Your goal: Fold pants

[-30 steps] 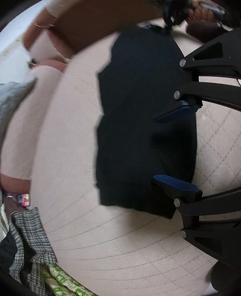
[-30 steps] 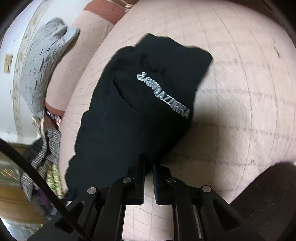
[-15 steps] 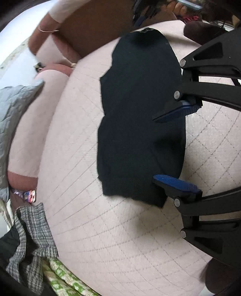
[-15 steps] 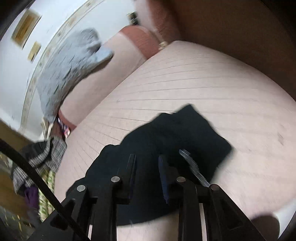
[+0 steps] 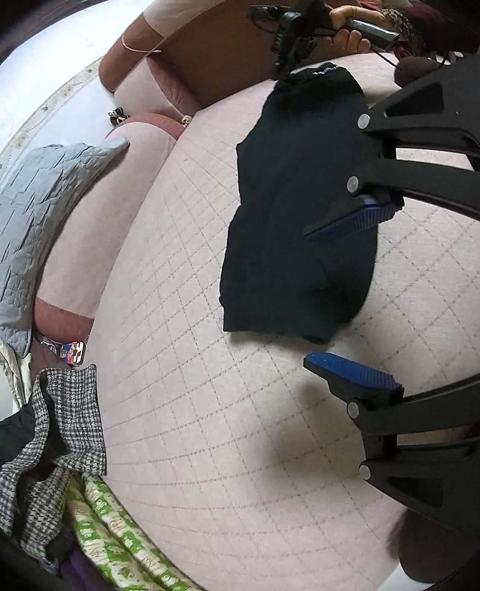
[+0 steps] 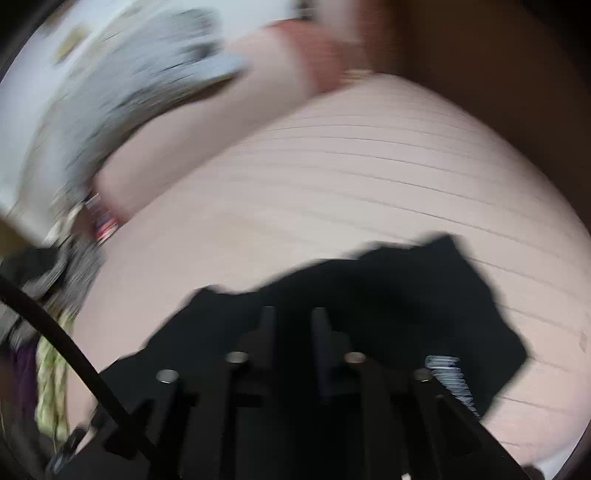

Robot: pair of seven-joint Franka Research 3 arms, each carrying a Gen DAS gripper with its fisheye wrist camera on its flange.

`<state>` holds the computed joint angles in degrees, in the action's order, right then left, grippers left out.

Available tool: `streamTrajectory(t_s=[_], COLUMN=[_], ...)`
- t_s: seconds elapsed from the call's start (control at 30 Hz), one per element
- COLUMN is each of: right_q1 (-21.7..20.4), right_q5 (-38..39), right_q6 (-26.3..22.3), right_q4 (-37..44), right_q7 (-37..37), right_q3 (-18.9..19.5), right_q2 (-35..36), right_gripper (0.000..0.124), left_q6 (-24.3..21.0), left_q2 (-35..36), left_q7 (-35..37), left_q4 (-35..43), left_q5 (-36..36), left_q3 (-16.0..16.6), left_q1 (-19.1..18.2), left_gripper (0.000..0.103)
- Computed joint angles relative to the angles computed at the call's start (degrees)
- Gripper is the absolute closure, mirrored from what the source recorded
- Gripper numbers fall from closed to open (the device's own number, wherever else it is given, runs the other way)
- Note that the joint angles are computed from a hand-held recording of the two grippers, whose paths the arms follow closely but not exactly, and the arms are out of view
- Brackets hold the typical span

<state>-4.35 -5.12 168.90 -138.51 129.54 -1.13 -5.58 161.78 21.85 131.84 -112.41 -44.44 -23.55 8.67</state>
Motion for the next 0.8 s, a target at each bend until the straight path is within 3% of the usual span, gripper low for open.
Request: streamTrajectory(t_s=[0.07, 0.17, 0.3, 0.4, 0.47, 0.53, 0.6, 0.67, 0.8], right_q1=[3.41, 5.22, 7.63, 5.33, 9.06, 13.46, 14.00, 14.28, 15.11], right_q5=[7.62, 13.84, 13.25, 19.08, 13.71, 6.26, 3.81, 2.26, -1.27], right_q6=[-0.08, -3.57, -10.28, -14.62, -14.96, -17.35, -17.18, -18.27, -21.02], right_q4=[4.55, 14.14, 25.02, 29.35, 30.59, 32.33, 32.62, 34.43, 39.33], right_q7=[-9.87, -18.13, -18.69, -24.86, -21.88, -16.35, -14.39, -11.89, -6.80], right_q3=[-0.82, -0.44, -2.97, -0.68, -4.18, -8.43, -8.96, -9.54, -10.90], right_q2=[3.95, 12.65, 22.24, 26.69, 28.39, 29.37, 29.39, 30.33, 33.66], right_gripper=[0.094, 0.094, 0.094, 0.081, 0.082, 0.111, 0.121, 0.123, 0.124], left_q6=[-1.05, -0.53, -2.02, -2.57, -2.94, -4.20, -6.16, -8.39, -8.54], left_q2=[0.73, 0.77, 1.78, 2.84, 3.68, 4.61, 5.88, 6.91, 7.35], left_q7=[-0.03, 2.29, 7.96, 11.14, 12.95, 14.07, 13.15, 12.23, 12.67], left_q4=[0.67, 0.17, 1.43, 2.63, 3.28, 4.16, 5.54, 6.97, 7.53], left_q5=[-1.41, -3.46, -8.63, -11.34, -13.12, -14.63, -15.23, -15.63, -17.17], left_q3=[-0.67, -1.45, -2.69, -2.42, -2.26, -1.97, -1.14, -0.52, -0.01], left_q1=[0.59, 1.09, 3.11, 3.22, 3.34, 3.55, 3.40, 3.50, 3.39], left_gripper=[0.041, 0.040, 0.040, 0.040, 0.040, 0.040, 0.040, 0.040, 0.040])
